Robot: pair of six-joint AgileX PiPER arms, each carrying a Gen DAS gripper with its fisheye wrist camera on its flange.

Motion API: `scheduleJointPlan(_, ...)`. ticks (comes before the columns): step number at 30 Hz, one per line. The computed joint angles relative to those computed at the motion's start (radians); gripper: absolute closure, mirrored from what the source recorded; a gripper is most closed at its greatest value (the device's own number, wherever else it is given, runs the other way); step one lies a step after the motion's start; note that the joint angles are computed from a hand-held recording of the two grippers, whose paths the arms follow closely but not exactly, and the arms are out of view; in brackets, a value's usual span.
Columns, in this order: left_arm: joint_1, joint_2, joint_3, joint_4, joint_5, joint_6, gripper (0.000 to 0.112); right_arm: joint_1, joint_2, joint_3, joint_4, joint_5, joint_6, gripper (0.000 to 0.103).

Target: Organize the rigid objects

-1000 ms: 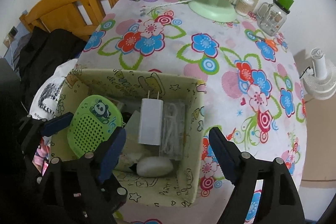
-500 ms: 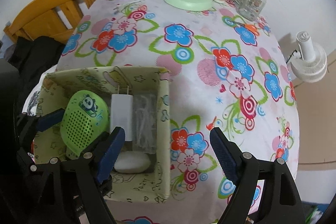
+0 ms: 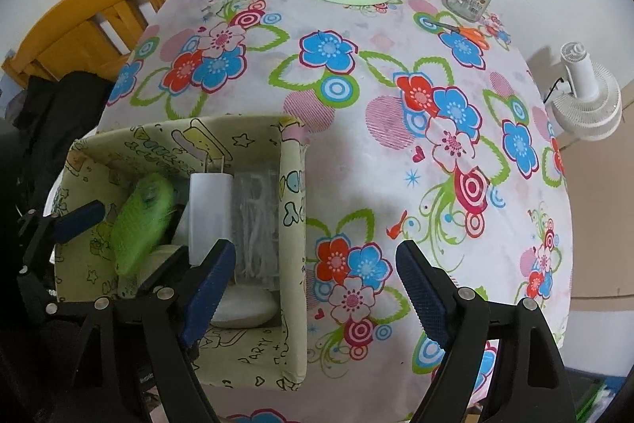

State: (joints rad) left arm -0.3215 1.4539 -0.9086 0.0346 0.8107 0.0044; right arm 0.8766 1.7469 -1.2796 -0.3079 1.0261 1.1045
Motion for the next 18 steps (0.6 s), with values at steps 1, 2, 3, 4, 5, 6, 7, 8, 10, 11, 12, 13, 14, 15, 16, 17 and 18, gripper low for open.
scheduleJointPlan(1,-0.007,-0.008,-0.003,0.010,0.005,-0.015,0.018,-0.001,-0.007,0.003,-0.001,0.000,-0.001,0.018)
scheduleJointPlan(2,-0.014,-0.016,-0.006,0.014,0.011,-0.025,0.017,-0.003,-0.017,0.009,-0.003,-0.001,-0.004,0.018)
scheduleJointPlan(3,-0.020,-0.026,-0.010,0.017,0.018,-0.034,0.017,-0.004,-0.026,0.013,-0.005,0.000,-0.006,0.018)
scheduleJointPlan(4,-0.027,-0.033,-0.014,0.022,0.025,-0.045,0.017,-0.005,-0.034,0.016,-0.007,0.001,-0.008,0.018)
scheduleJointPlan(5,-0.039,-0.044,-0.019,0.031,0.034,-0.064,0.017,-0.007,-0.043,0.020,-0.009,0.001,-0.011,0.018)
scheduleJointPlan(6,-0.051,-0.046,-0.025,0.041,0.038,-0.082,0.017,-0.010,-0.058,0.028,-0.011,0.001,-0.016,0.018)
scheduleJointPlan(7,-0.061,-0.052,-0.029,0.049,0.044,-0.099,0.017,-0.011,-0.069,0.034,-0.013,0.002,-0.018,0.018)
scheduleJointPlan(8,-0.072,-0.058,-0.034,0.056,0.051,-0.116,0.017,-0.014,-0.083,0.043,-0.015,0.001,-0.021,0.018)
scheduleJointPlan(10,-0.093,-0.067,-0.045,0.067,0.066,-0.150,0.017,-0.022,-0.114,0.066,-0.016,-0.005,-0.030,0.018)
scheduleJointPlan(11,-0.106,-0.074,-0.052,0.072,0.077,-0.170,0.017,-0.026,-0.129,0.076,-0.016,-0.007,-0.036,0.018)
scheduleJointPlan(12,-0.117,-0.078,-0.056,0.076,0.083,-0.185,0.017,-0.032,-0.149,0.090,-0.015,-0.010,-0.045,0.018)
scheduleJointPlan(13,-0.127,-0.084,-0.060,0.081,0.089,-0.201,0.017,-0.037,-0.165,0.100,-0.016,-0.009,-0.054,0.018)
scheduleJointPlan(14,-0.139,-0.090,-0.064,0.085,0.096,-0.217,0.017,-0.041,-0.181,0.108,-0.017,-0.006,-0.062,0.018)
scheduleJointPlan(15,-0.153,-0.098,-0.070,0.090,0.104,-0.236,0.017,-0.043,-0.193,0.117,-0.018,-0.003,-0.065,0.017)
scheduleJointPlan(16,-0.164,-0.103,-0.075,0.093,0.111,-0.249,0.017,-0.048,-0.213,0.126,-0.018,0.005,-0.072,0.017)
scheduleJointPlan(17,-0.178,-0.109,-0.083,0.098,0.120,-0.267,0.017,-0.051,-0.234,0.134,-0.023,0.012,-0.075,0.014)
scheduleJointPlan(18,-0.192,-0.115,-0.090,0.105,0.130,-0.286,0.017,-0.051,-0.253,0.141,-0.032,0.017,-0.077,0.012)
